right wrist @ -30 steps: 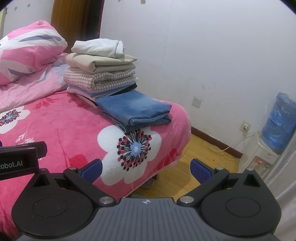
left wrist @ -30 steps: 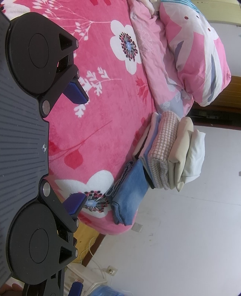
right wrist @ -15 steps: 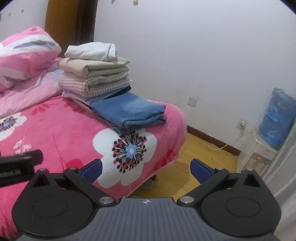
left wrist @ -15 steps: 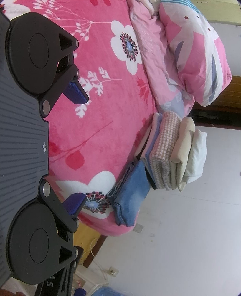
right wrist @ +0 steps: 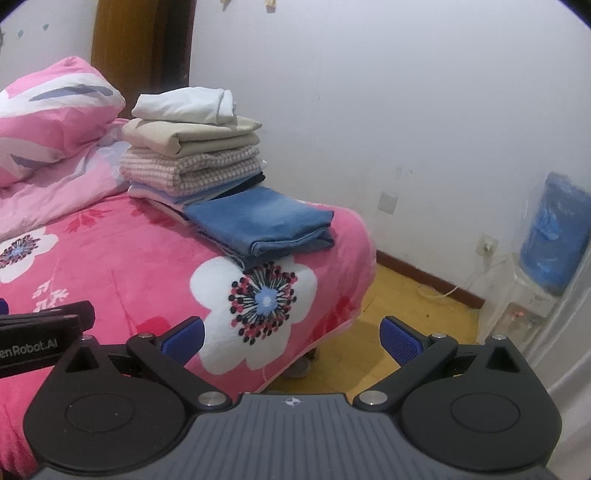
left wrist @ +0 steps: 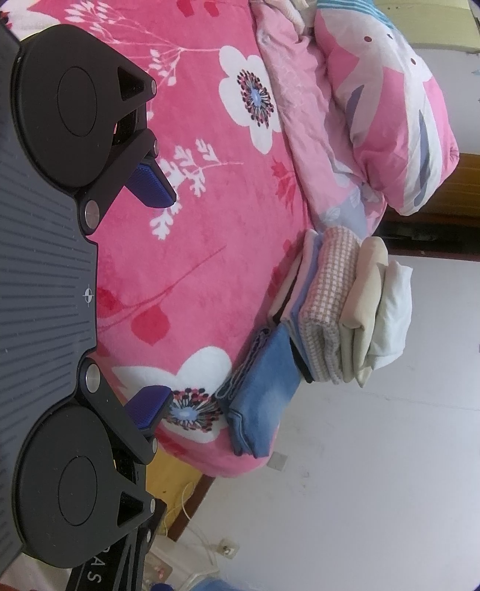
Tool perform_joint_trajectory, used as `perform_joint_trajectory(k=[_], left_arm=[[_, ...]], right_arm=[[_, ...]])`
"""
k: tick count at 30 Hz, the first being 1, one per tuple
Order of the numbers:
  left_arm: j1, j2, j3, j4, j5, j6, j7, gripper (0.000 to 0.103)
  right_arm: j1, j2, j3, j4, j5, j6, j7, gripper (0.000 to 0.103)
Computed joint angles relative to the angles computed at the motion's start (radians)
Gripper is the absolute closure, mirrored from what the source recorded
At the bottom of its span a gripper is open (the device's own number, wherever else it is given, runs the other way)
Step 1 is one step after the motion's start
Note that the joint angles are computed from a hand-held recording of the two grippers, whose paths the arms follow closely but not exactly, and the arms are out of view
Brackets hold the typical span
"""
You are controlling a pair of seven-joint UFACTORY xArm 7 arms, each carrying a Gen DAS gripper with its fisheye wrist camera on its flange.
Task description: Fold clothes
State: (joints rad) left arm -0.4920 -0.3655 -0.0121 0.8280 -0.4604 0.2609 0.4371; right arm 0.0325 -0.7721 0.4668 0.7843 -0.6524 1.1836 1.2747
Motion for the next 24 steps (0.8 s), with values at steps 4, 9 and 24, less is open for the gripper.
perform_joint_trajectory(k=[4,9,24], left_arm=[[0.007,-0.002,-0.007,-0.004,0.011,-0.007,-0.010,0.000],[0.009,-0.002,-0.011,-0.008,0.032,-0.016,-0.028,0.000],[0.016,-0.008,-0.023,-0.021,0.088,-0.032,-0.065,0.000]], right_arm=[[0.001,-0.005,-0.007,-0.003,0.010,-0.003,0.017,0.000],[0.004,-0.005,-0.007,-0.007,0.011,-0.014,0.008,0.000],[0.003,-0.018,-0.013,-0.022,0.035,-0.028,0.016,0.000]])
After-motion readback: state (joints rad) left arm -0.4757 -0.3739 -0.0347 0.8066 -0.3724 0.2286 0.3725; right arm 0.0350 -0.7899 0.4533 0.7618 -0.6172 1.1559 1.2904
